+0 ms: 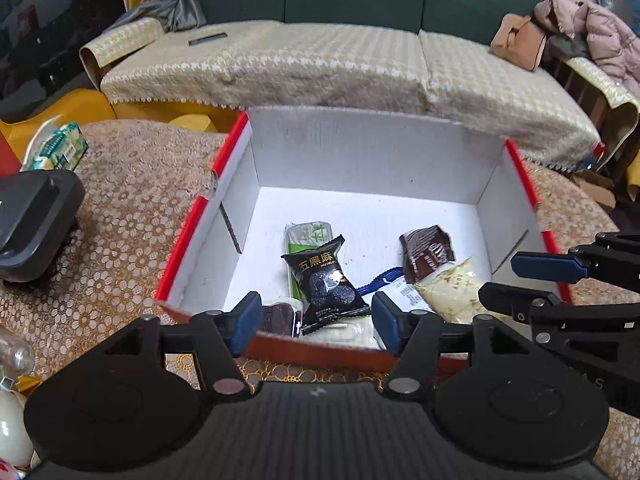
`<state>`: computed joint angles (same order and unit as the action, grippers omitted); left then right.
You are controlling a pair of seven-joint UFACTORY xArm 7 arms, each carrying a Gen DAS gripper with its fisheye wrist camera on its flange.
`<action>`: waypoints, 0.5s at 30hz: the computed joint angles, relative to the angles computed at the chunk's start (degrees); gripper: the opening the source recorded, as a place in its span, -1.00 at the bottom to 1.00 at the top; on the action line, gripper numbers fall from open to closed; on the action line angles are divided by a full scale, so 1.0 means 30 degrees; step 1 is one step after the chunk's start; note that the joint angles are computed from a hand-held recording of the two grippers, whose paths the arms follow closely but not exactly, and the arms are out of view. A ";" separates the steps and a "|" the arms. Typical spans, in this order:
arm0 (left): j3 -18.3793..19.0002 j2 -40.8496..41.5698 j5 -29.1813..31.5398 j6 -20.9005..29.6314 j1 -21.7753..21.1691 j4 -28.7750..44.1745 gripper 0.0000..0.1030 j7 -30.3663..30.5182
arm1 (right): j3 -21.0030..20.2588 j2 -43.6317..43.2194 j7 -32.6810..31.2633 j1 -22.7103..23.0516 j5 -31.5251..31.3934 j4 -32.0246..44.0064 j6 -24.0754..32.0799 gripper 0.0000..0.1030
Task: Organize snacks
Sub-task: 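Carry the sesame packet into the red box with left tool while right carries chocolate wrapper, then move the left tool to the blue stick candy and close on it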
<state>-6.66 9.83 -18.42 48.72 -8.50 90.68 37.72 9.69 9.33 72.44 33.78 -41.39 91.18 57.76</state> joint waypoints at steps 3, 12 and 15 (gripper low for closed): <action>0.0072 -0.0843 -0.0851 0.0260 0.0312 -0.0545 0.39 0.0434 | 0.0192 -0.0523 0.0413 0.0208 -0.0311 -0.0370 -0.0046 -0.37; 0.1018 -0.4056 -0.3296 0.1240 0.0712 -0.3305 0.54 0.2862 | 0.1305 -0.1935 0.2003 0.0733 -0.1449 -0.1191 0.0785 -0.32; 0.1503 -0.5341 -0.3926 0.1543 0.0673 -0.4659 0.60 0.3759 | 0.1804 -0.2489 0.2746 0.0861 -0.1688 -0.1707 0.1173 -0.26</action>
